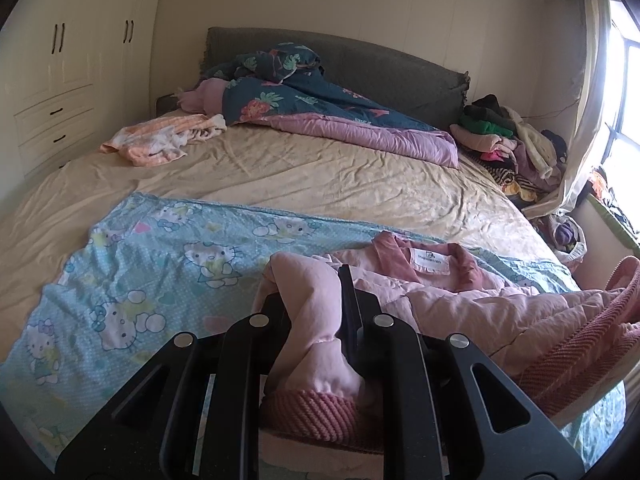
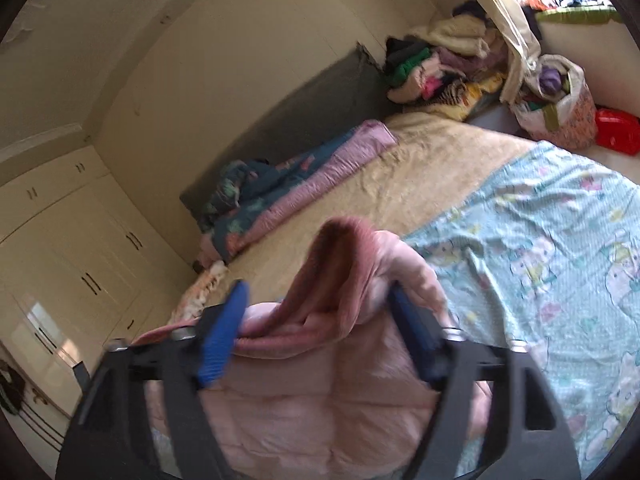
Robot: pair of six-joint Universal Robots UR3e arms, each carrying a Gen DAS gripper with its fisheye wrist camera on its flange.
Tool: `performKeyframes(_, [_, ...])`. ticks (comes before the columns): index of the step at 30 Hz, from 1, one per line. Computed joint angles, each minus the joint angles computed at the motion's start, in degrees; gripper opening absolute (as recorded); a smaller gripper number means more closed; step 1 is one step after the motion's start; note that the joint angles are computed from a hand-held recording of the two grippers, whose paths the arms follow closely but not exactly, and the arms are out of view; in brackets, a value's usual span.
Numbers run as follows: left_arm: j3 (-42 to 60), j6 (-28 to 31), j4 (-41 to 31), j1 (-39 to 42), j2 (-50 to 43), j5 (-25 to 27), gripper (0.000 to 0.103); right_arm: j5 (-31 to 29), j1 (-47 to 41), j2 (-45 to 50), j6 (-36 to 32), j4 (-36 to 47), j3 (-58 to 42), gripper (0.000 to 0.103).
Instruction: Fold large clothes
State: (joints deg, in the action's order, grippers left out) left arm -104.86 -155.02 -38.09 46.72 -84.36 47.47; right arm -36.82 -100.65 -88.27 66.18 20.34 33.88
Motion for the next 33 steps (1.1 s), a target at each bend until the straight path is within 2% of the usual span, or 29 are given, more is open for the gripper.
performKeyframes(2, [0.5, -0.5, 0.6, -0.7, -1.0, 0.4, 0.01, -0.6, -2.5, -0.3, -5.5, 4.7, -1.3, 0.08])
performKeyframes(4, [1.1, -1.1, 1.4, -1.5, -2.1, 1.0, 0.01, -2.1, -5.2, -2.5, -11.4, 7.5, 1.5, 0.085])
performKeyframes(8, [1.9, -2.3, 2.9, -3.1, -4.0, 2.3, 0.01, -5.7, -10.3, -9.6, -19.4, 7.4, 12.2, 0.088])
performKeyframes(11, [2.2, -2.8, 3.8, -3.9, -5.0, 3.2, 0.01, -6.5, -13.0, -12.4, -22.3, 7.2, 18.0, 0.094])
performKeyframes(13, [2.3, -3.0, 4.4, -4.2, -5.5, 3.6, 0.011, -5.3, -10.7, -13.5, -19.0, 1.8, 20.5, 0.098])
performKeyframes(17, [2.4, -3.6, 4.6, -4.4, -6.0, 3.7, 0.015, -3.3, -0.1, -19.3, 0.0, -24.3, 31.8, 0.098])
performKeyframes(18, [2.4, -3.9, 4.4, -4.3, -6.1, 3.3, 0.018, -3.8, 3.0, -21.5, 7.2, -33.7, 36.4, 0.098])
performKeyframes(19, [2.5, -3.9, 4.4, -4.3, -6.4, 3.0, 0.02, -4.5, 4.7, -22.5, 10.9, -38.8, 39.3, 0.098])
performKeyframes(21, [2.1, -4.1, 4.4, -3.8, -6.3, 1.9, 0.033, -6.2, 7.6, -23.9, 17.1, -47.2, 44.5, 0.098])
performKeyframes(22, [1.8, -3.8, 4.1, -3.4, -6.0, 1.0, 0.037, -6.6, 8.0, -24.6, 17.8, -48.7, 46.1, 0.098])
performKeyframes(23, [1.3, -3.4, 3.5, -2.8, -5.3, -0.4, 0.047, -6.9, 7.9, -25.2, 17.5, -49.0, 47.4, 0.098])
performKeyframes(25, [1.2, -2.5, 2.2, -2.3, -4.5, -1.6, 0.054, -7.7, 7.3, -26.4, 16.4, -48.8, 48.9, 0.098])
performKeyframes(28, [0.1, -1.6, 1.8, -1.6, -2.3, -2.1, 0.071, -8.6, 5.5, -26.6, 13.5, -46.1, 48.3, 0.098])
performKeyframes(29, [-1.3, -2.2, 4.1, -1.1, -0.9, -1.6, 0.084, -8.9, 4.9, -26.7, 12.5, -45.3, 48.0, 0.098])
performKeyframes(33, [-3.4, 0.5, 3.3, 1.9, 3.0, -3.8, 0.086, -9.6, 1.8, -26.7, 8.4, -42.4, 46.4, 0.098])
